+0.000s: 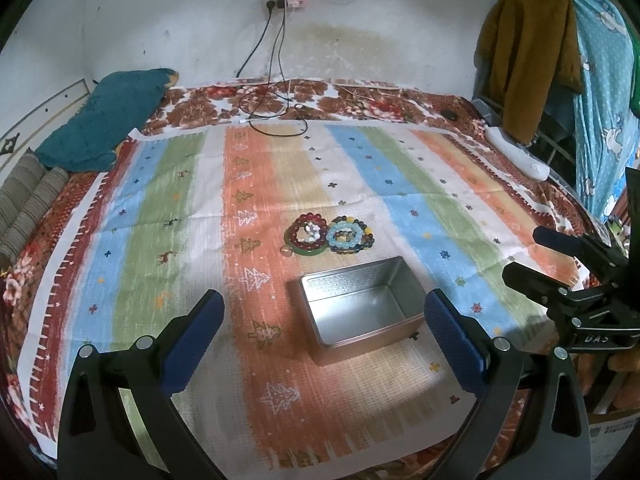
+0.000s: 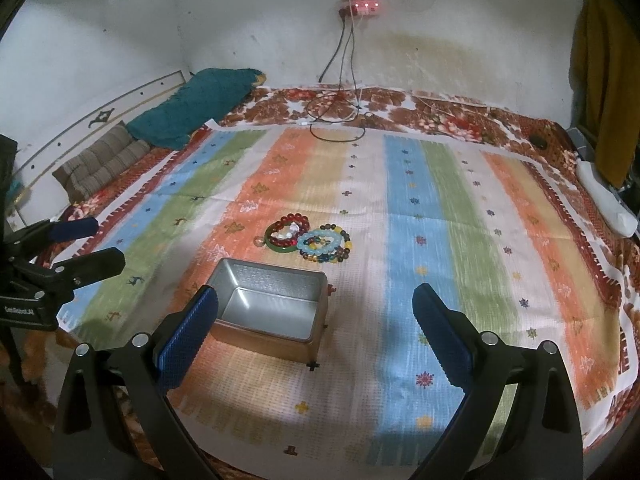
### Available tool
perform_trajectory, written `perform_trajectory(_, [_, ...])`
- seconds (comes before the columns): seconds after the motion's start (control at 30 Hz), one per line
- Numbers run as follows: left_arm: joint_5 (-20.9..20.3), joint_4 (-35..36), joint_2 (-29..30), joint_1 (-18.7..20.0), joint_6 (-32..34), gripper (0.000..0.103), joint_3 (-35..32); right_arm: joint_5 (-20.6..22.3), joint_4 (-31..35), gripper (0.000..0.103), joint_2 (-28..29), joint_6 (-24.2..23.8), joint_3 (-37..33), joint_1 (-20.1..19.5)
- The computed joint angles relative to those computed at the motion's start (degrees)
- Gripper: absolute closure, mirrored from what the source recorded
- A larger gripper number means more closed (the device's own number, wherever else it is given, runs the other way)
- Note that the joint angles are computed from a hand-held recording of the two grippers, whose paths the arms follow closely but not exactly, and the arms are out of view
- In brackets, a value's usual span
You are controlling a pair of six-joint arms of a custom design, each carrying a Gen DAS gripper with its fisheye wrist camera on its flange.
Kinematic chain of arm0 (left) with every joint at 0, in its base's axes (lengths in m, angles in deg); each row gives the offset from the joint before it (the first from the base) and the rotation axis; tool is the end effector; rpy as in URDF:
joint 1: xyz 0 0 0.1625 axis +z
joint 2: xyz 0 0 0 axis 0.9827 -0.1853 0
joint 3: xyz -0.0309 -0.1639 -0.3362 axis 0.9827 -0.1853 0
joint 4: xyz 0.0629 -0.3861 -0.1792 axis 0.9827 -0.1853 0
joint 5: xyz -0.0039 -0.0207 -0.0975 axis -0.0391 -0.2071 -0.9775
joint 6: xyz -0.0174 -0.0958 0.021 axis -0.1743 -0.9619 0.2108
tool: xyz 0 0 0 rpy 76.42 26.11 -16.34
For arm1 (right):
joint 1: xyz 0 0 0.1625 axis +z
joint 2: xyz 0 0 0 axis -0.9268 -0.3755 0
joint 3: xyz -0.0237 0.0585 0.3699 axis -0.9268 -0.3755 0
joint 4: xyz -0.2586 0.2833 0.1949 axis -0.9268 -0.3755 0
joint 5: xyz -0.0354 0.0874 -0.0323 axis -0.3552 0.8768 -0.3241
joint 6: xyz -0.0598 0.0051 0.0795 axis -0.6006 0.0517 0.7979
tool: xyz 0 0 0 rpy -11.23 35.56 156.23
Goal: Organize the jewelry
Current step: 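Move both tools toward the bracelets beside the silver tin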
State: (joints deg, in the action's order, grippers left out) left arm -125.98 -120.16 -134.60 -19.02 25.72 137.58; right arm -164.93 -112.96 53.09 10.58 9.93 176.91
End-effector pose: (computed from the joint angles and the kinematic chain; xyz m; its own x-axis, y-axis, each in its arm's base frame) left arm -0.1091 -0.6225 0.3369 -0.7743 -0.1607 -0.6121 0.3704 0.6692 -0.6442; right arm 0.3594 -0.7276 0.0720 -0.5905 -0.6206 0.5159 -0.7976 0.5464 -0.2556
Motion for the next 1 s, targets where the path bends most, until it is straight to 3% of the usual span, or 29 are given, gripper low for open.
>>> perform_trajectory(0.6, [1.53,3.12,1.33,0.26,-1.51,0.006,-1.64,-2.01,3.35,0.004,1.9,1.84,-3.53,0.04])
perform_trajectory(1.0, [2.13,9.76,4.38,2.35,-4.02,0.006,-7.46,-3.61,9.02,0.004,6.44,5.76,-12.14,-0.02])
